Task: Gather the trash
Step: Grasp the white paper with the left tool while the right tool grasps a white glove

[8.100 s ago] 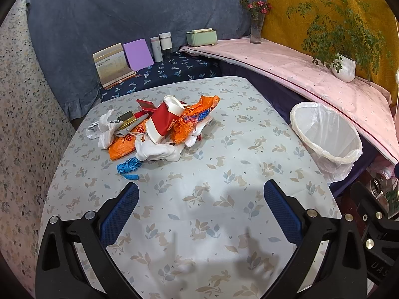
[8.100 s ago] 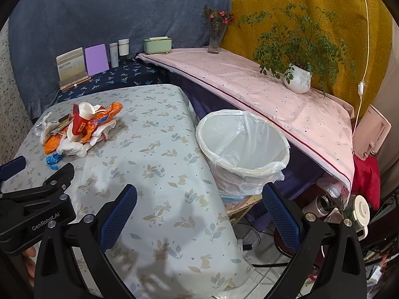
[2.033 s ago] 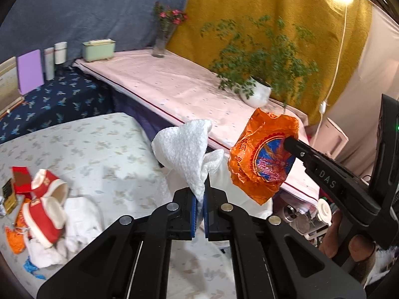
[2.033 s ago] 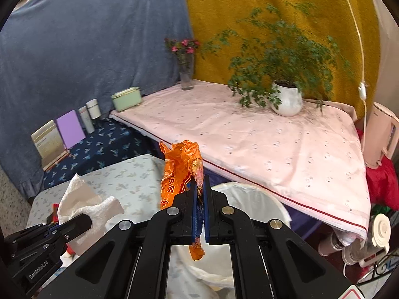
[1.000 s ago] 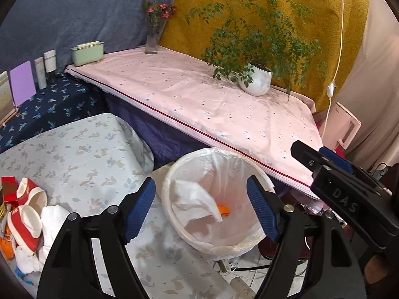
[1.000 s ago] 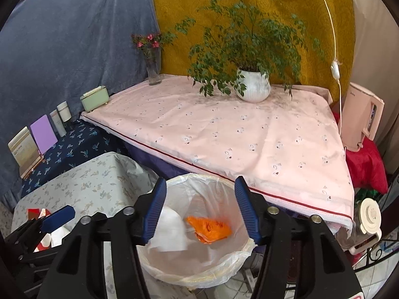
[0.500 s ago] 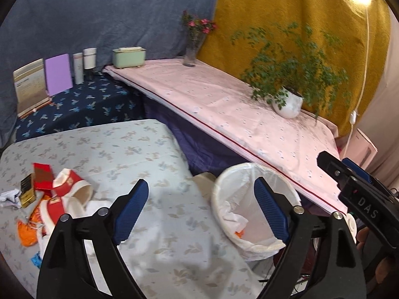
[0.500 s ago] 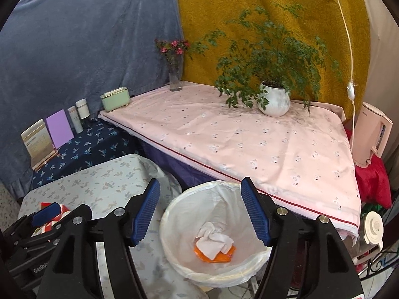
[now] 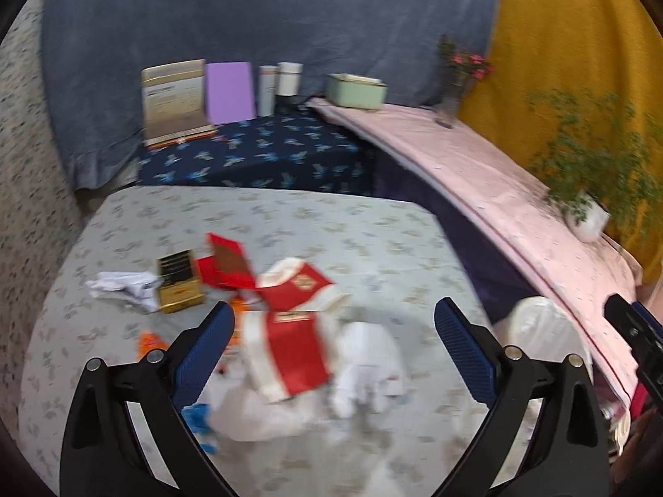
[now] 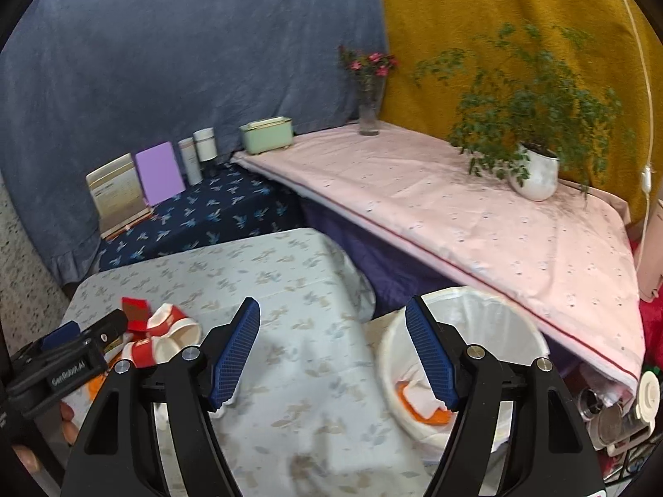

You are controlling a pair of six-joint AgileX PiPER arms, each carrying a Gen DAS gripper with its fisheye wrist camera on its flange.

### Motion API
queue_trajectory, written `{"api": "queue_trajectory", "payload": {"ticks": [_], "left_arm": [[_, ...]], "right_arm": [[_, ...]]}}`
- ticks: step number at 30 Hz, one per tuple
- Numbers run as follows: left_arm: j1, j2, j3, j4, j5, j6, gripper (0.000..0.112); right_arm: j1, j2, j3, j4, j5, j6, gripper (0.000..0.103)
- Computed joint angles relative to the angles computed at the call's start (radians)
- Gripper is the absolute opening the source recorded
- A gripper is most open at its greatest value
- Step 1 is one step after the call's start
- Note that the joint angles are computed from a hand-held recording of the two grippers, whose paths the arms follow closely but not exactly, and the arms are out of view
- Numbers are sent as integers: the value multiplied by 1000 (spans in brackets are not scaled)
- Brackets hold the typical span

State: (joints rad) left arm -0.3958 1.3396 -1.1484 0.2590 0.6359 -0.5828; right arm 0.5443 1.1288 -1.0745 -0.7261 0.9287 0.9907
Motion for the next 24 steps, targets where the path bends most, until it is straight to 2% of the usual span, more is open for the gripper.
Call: {"api": "queue_trajectory", "payload": {"ticks": [4, 13, 24], "left_arm": [[139, 0, 29, -33, 9, 50, 93], [496, 107, -2, -266, 46, 222, 93], [651, 325, -147, -386, 80, 305, 89]], "right_arm": [[84, 68, -28, -21, -1, 61, 70], [179, 234, -84, -14, -48, 137, 70], [169, 392, -115, 43, -120, 150, 70]]}}
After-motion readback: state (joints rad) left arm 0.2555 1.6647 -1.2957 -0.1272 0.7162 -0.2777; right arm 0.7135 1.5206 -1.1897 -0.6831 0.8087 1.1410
